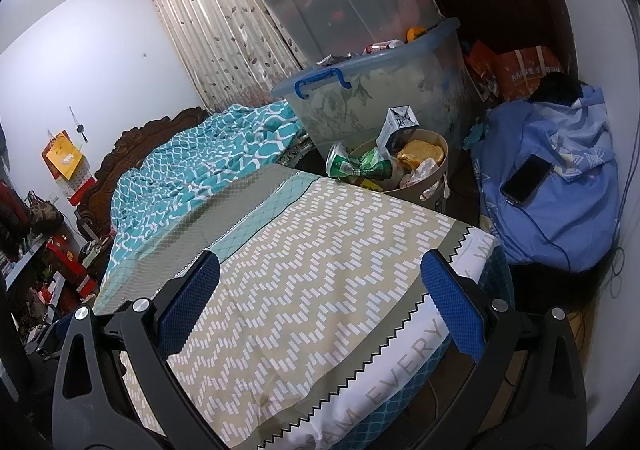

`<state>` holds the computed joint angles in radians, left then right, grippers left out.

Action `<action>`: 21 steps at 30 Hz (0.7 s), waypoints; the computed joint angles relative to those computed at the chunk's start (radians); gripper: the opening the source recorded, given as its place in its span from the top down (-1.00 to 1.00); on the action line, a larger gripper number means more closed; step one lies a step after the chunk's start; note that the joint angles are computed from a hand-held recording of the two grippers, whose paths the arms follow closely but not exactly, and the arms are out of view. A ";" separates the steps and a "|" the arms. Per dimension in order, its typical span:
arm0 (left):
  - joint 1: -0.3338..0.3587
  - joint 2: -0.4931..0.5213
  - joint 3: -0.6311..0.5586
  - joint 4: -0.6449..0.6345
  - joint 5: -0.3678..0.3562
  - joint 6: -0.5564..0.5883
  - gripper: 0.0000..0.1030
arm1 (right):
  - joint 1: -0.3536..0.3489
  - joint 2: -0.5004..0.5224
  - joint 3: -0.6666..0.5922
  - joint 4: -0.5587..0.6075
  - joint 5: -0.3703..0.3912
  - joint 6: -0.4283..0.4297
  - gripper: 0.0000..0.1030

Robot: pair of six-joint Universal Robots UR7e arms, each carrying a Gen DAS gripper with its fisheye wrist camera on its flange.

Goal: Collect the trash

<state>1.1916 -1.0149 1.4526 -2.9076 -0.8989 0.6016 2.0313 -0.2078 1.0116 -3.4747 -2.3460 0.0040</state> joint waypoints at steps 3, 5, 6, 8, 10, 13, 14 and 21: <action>-0.001 -0.001 0.002 0.003 0.001 -0.002 -0.83 | 0.001 0.000 0.001 0.002 -0.001 0.003 -0.93; -0.001 -0.002 0.004 0.006 0.003 -0.004 -0.83 | 0.001 0.000 0.000 0.001 -0.001 0.002 -0.93; 0.000 -0.002 0.003 0.008 0.003 -0.006 -0.83 | 0.001 0.001 -0.001 0.001 -0.001 0.002 -0.93; 0.001 -0.002 0.000 0.014 0.003 -0.008 -0.83 | 0.001 0.001 -0.001 0.001 -0.001 0.001 -0.93; 0.003 -0.001 -0.003 0.020 0.002 -0.010 -0.83 | 0.001 0.001 -0.001 0.001 -0.001 0.000 -0.93; 0.004 0.003 -0.007 0.022 0.005 -0.009 -0.83 | 0.001 0.001 -0.001 0.000 -0.001 0.001 -0.93; 0.005 0.003 -0.008 0.024 0.004 -0.008 -0.83 | 0.001 0.001 -0.002 -0.001 -0.001 0.001 -0.93; 0.009 0.006 -0.013 0.032 0.007 -0.013 -0.83 | 0.005 0.004 -0.006 -0.007 -0.003 -0.002 -0.93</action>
